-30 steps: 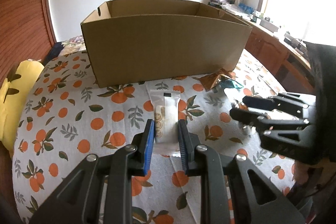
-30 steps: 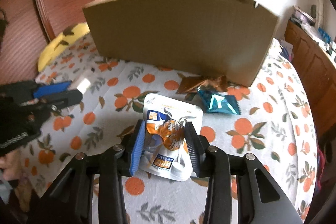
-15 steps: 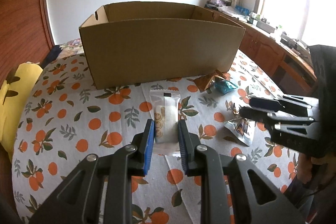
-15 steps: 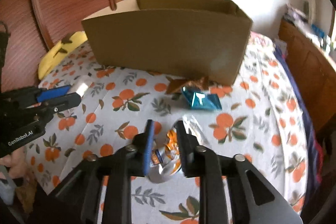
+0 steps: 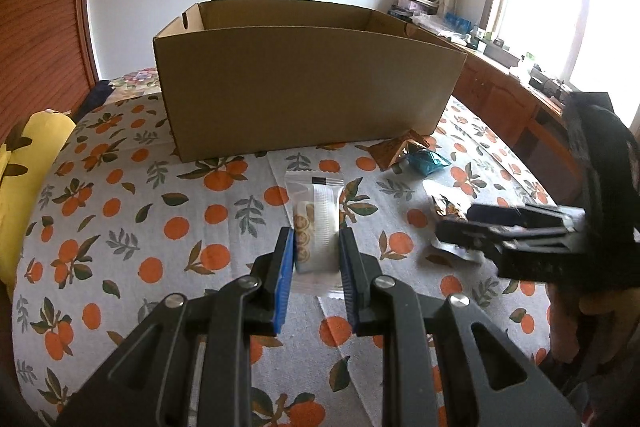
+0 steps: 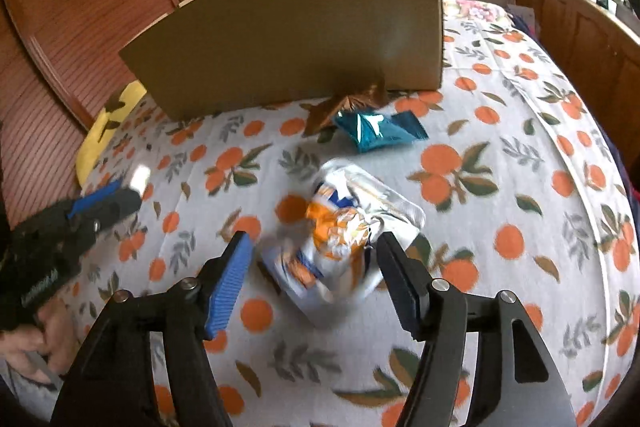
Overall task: Organize snacks
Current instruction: 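Lift both held packs and carry them over the cardboard box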
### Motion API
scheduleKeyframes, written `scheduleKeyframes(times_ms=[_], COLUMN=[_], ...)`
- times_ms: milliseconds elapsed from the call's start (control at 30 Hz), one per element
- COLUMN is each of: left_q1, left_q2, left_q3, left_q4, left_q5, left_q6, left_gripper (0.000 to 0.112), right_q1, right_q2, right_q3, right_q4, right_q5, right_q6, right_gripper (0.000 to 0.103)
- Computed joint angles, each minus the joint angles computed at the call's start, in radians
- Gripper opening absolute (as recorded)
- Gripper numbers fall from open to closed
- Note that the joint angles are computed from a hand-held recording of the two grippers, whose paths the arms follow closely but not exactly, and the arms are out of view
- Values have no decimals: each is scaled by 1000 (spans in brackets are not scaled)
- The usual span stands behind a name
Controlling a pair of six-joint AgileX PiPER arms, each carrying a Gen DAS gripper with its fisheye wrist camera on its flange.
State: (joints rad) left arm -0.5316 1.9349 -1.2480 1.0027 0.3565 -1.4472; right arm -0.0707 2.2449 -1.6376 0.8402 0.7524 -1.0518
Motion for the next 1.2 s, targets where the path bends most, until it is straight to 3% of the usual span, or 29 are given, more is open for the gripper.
scheduleKeyframes(times_ms=[167, 367, 467, 533, 633, 1200], left_q1=[9, 15, 14, 11, 5, 0], left_q2=[-8, -7, -7, -10, -20, -49], left_q3=[15, 21, 23, 25, 31, -32], left_q4=[21, 33, 33, 36, 56, 40], left_q5=[-6, -14, -16, -14, -6, 34], left_q6=[-21, -35, -35, -36, -55, 20], left_gripper=[20, 20, 20, 20, 20, 20], right_q1=[46, 108, 103, 105, 114, 28], right_q2=[28, -42, -42, -55, -70, -209], right_q3=[-60, 102, 104, 119, 145, 190], right_q4=[-100, -180, -161, -153, -163, 102], right_q5=[-55, -284, -281, -277, -304, -169], right_q6=[84, 24, 0, -33, -54, -289], right_gripper=[66, 63, 53, 40, 39, 36])
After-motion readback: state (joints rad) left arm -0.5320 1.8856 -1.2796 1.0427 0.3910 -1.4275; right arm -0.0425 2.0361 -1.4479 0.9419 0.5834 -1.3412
